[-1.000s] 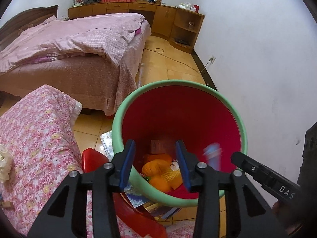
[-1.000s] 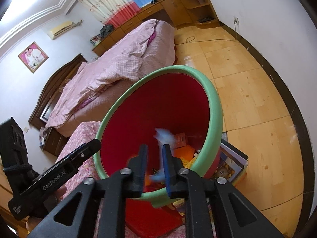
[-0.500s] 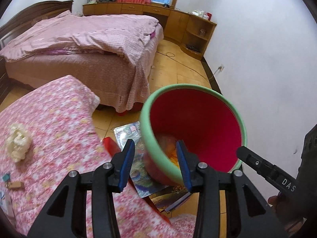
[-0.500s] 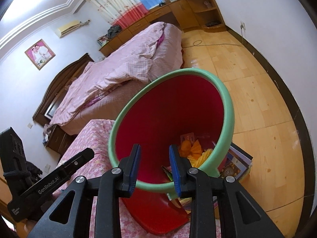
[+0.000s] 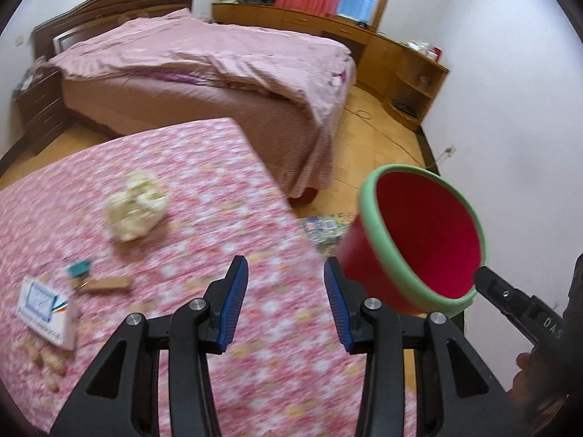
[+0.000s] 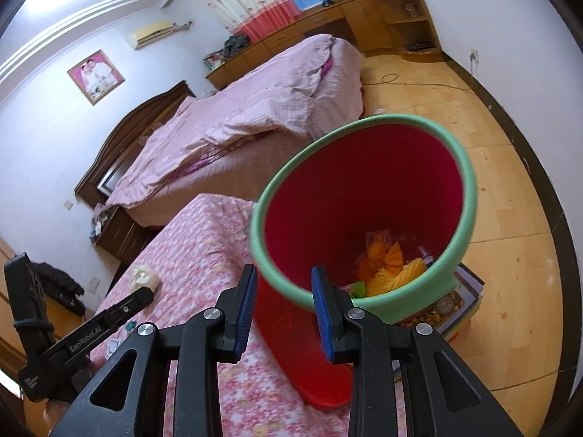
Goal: Collect trash
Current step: 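Move both tools back over the bed toward the white medicine box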
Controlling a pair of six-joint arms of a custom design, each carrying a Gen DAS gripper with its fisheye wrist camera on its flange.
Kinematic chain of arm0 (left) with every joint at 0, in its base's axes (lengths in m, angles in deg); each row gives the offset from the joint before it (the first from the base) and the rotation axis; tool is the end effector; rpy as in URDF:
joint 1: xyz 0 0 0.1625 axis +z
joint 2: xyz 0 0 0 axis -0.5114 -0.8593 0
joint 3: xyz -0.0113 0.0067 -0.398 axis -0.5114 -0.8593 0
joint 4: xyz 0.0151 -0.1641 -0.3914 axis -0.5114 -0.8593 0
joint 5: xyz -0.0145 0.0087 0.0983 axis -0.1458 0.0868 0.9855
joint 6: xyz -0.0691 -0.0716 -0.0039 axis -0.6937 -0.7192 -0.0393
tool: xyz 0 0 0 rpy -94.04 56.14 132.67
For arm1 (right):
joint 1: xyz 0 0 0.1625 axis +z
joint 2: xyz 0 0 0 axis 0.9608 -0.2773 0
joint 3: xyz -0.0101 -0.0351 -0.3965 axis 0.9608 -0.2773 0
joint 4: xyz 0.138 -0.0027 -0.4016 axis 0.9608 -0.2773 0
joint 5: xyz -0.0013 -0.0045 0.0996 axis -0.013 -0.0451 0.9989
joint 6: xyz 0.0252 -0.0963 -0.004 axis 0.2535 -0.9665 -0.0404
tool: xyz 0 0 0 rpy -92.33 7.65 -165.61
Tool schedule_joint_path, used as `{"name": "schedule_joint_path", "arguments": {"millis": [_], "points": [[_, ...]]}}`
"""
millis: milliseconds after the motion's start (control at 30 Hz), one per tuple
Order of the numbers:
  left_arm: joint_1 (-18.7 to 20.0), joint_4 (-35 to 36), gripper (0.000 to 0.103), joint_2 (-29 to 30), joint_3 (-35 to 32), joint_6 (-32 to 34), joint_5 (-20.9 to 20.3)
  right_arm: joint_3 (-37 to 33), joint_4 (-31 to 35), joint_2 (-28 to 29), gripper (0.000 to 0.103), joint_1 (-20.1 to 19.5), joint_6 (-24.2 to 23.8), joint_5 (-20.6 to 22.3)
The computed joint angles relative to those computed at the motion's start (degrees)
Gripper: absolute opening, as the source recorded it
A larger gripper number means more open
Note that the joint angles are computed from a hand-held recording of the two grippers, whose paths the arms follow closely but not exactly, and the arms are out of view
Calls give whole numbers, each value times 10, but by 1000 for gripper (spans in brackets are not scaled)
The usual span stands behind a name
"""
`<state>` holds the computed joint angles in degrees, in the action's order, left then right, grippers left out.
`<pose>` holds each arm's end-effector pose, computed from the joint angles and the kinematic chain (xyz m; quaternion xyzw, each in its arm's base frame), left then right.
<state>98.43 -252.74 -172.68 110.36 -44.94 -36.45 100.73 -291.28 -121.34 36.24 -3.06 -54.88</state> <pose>0.0061 -0.5048 0.2868 0.0850 0.8970 -0.3386 0.2710 0.2806 -0.4961 0.0040 0.0663 -0.9216 0.3611 0.1262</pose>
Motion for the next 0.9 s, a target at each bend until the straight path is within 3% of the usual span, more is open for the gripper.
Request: {"name": "schedule_joint_path", "arguments": {"millis": [300,433,600,900], "points": [[38,3,43,-66,24,-27,25,-29,37,28,31,29,-6,2],[48,3,43,-89,35,-39,59,-46,59,41,32,40,-5,2],[80,18,43,-113,35,-68,66,-64,86,58,32,48,0,10],[140,41,45,-127,17,-121,41,-96,124,85,33,63,-6,3]]}}
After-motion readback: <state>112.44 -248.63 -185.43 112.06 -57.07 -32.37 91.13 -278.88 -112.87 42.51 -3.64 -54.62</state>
